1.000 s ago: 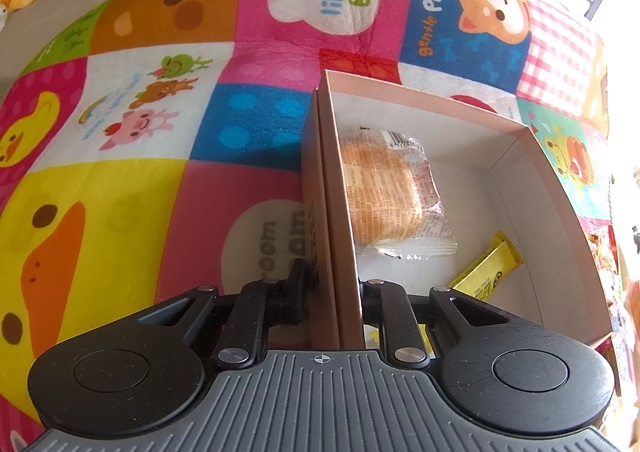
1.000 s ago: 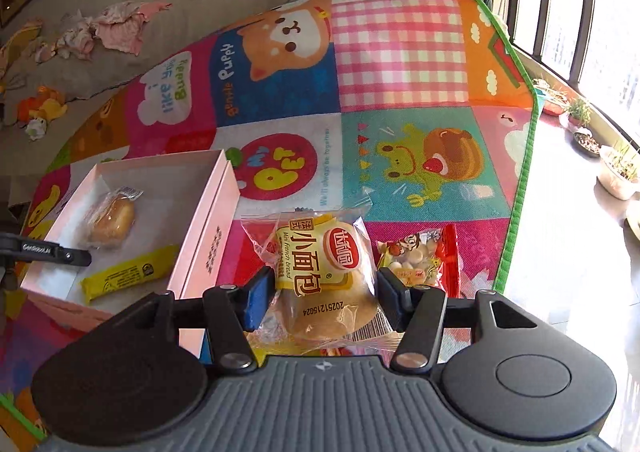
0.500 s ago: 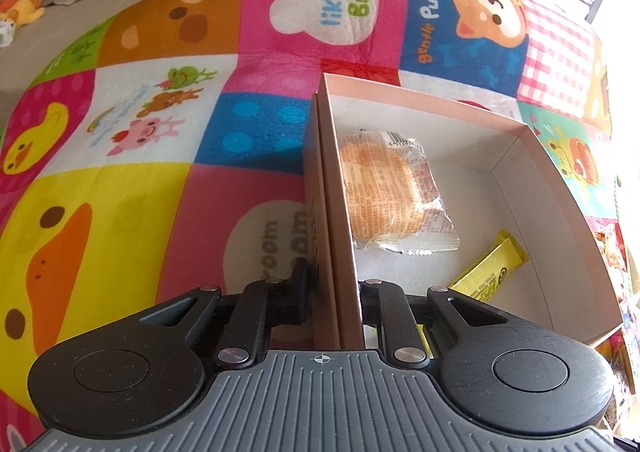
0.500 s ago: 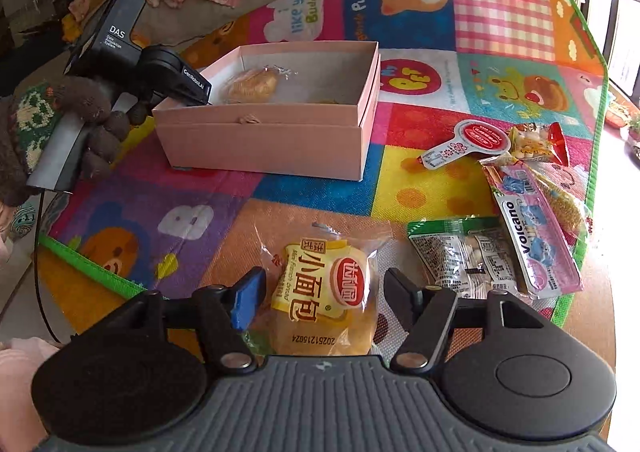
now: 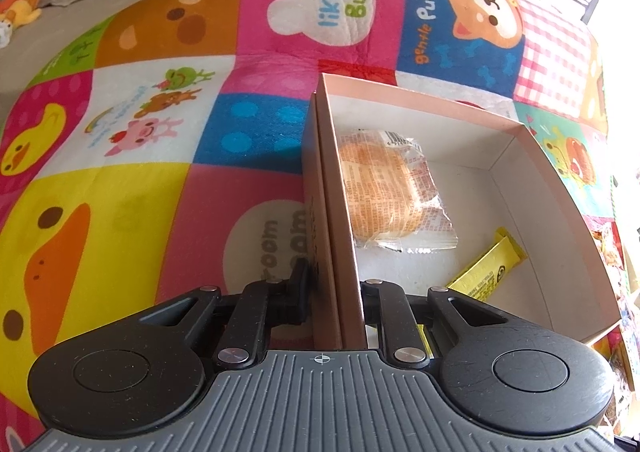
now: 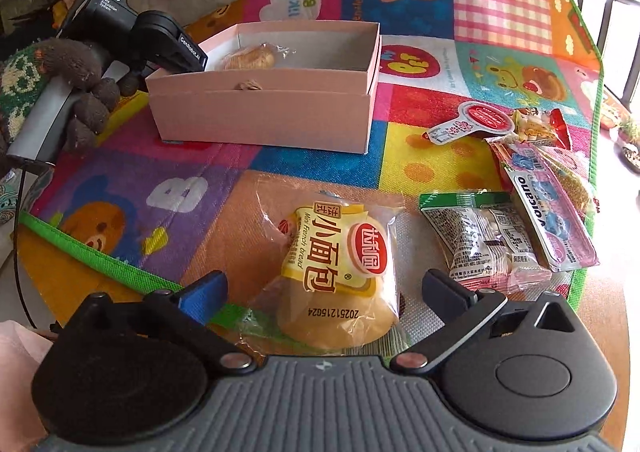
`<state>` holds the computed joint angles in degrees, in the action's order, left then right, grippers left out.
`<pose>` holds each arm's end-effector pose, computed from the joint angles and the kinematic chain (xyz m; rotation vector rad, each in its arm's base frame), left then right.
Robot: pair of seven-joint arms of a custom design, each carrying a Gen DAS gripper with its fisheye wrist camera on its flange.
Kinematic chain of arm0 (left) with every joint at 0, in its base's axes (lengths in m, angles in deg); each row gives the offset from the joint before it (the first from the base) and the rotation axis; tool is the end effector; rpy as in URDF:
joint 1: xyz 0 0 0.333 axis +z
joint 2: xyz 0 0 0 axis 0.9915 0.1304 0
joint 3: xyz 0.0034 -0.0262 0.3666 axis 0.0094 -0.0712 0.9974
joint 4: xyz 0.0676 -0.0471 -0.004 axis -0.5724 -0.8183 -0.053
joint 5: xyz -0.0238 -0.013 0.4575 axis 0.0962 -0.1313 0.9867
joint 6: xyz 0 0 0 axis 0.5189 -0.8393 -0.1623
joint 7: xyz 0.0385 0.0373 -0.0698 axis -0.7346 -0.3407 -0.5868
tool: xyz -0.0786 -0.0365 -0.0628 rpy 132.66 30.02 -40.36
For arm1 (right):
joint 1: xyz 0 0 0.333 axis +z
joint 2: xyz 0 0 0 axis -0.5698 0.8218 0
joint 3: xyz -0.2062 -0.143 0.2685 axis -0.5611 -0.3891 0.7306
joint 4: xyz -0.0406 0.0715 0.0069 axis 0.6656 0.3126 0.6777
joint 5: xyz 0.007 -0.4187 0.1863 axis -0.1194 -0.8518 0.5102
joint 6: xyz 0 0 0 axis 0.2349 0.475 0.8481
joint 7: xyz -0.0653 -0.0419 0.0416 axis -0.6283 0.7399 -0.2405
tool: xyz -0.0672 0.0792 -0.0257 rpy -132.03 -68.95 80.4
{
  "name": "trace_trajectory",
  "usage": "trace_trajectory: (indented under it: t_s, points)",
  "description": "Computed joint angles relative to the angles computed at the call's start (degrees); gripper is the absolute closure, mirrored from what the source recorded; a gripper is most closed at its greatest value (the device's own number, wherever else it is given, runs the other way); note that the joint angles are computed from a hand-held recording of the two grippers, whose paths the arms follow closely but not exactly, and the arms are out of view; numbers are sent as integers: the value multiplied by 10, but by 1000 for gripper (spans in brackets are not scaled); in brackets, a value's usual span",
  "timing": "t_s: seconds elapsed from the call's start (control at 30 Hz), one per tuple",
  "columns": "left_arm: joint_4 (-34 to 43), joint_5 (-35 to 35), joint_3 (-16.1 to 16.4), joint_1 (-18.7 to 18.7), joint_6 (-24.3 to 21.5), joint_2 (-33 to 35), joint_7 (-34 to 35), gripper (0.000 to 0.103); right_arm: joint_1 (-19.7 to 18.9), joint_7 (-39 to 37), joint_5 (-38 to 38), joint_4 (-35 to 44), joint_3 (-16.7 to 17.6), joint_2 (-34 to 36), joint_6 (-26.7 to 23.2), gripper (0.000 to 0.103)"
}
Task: Organize objects
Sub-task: 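Grasp the yellow-labelled wrapped bun with the right gripper, then carry the yellow-labelled bun into the pink box and release it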
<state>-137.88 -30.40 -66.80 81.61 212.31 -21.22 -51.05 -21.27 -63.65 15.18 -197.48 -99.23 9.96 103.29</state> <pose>0.4684 -0.2039 0.4436 -2.2182 1.3851 -0.7254 0.4093 -0.0325 0.4214 -2.2061 1.0264 -0.3660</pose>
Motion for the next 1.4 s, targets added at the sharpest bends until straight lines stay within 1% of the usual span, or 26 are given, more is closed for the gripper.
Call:
trace_trajectory:
  t_s: [0.03,0.07,0.13,0.2,0.3,0.33,0.4,0.47,0.53,0.6,0.63,0.67,0.7,0.73,0.77,0.8,0.83,0.93,1.07,1.1,1.17,1.23,1.3,1.33,1.37,1.4]
  points:
    - [-1,1,0,0,2,0,-1,84,-10,10,-23,12,5,7,-24,0]
    - [-2,5,-2,2,4,-1,-4,84,-18,21,-35,29,0,14,-63,0]
    - [-2,12,-5,6,6,-1,-10,84,-26,33,-7,48,-20,13,-109,0]
    - [-3,15,-5,7,8,-2,-14,84,-37,27,23,46,-19,0,-99,0]
    - [-8,17,-3,8,19,-3,-17,83,-45,23,52,30,-5,-14,-39,0]
    - [-10,17,-3,9,23,-4,-17,83,-48,31,50,29,-1,-12,-31,0]
    - [-11,19,-5,12,26,-4,-18,83,-53,46,32,28,3,-6,-34,1]
    - [-11,19,-7,14,26,-5,-18,83,-50,43,19,23,0,-7,-47,5]
    - [-11,20,-8,15,25,-5,-18,83,-42,22,13,17,-6,-17,-64,7]
    - [-10,20,-9,15,25,-5,-17,83,-32,-5,14,4,-1,-29,-49,11]
    - [-10,20,-9,15,25,-5,-16,83,-27,-10,13,1,2,-30,-42,15]
    - [-10,20,-9,15,24,-5,-14,83,-27,-4,6,2,7,-26,-42,21]
    - [-10,21,-9,15,23,-4,-13,83,-29,9,-4,6,14,-18,-45,25]
    - [-9,21,-9,14,21,-4,-10,83,-32,24,-13,9,22,-12,-42,33]
    - [-7,19,-8,12,18,-3,-4,84,-36,39,-24,10,31,-7,-39,36]
    - [-4,13,-4,7,13,-1,7,84,-33,43,-28,11,30,-8,-37,38]
    - [-1,3,3,0,9,1,23,84,-36,53,-42,17,31,-6,-51,40]
    - [6,-11,10,-8,-3,5,53,86,-36,66,-64,42,24,-7,-108,42]
    - [11,-14,11,-10,-13,7,59,87,-9,35,-30,71,13,-21,-115,42]
    - [10,-17,12,-10,-11,7,58,87,0,30,-15,81,14,-19,-109,42]
    - [9,-18,11,-7,-8,7,51,87,15,29,14,99,24,-9,-77,42]
    - [10,-16,9,-5,-8,8,45,87,52,4,66,124,27,14,-22,42]
    - [11,-18,11,-6,-10,9,44,87,90,-16,125,164,31,58,22,42]
    - [11,-20,12,-7,-9,9,45,87,106,-33,157,188,33,86,41,39]
    - [10,-23,14,-8,-7,9,47,87,117,-54,183,211,39,113,58,30]
    - [8,-23,14,-8,-4,8,47,87,118,-58,195,230,50,138,71,26]
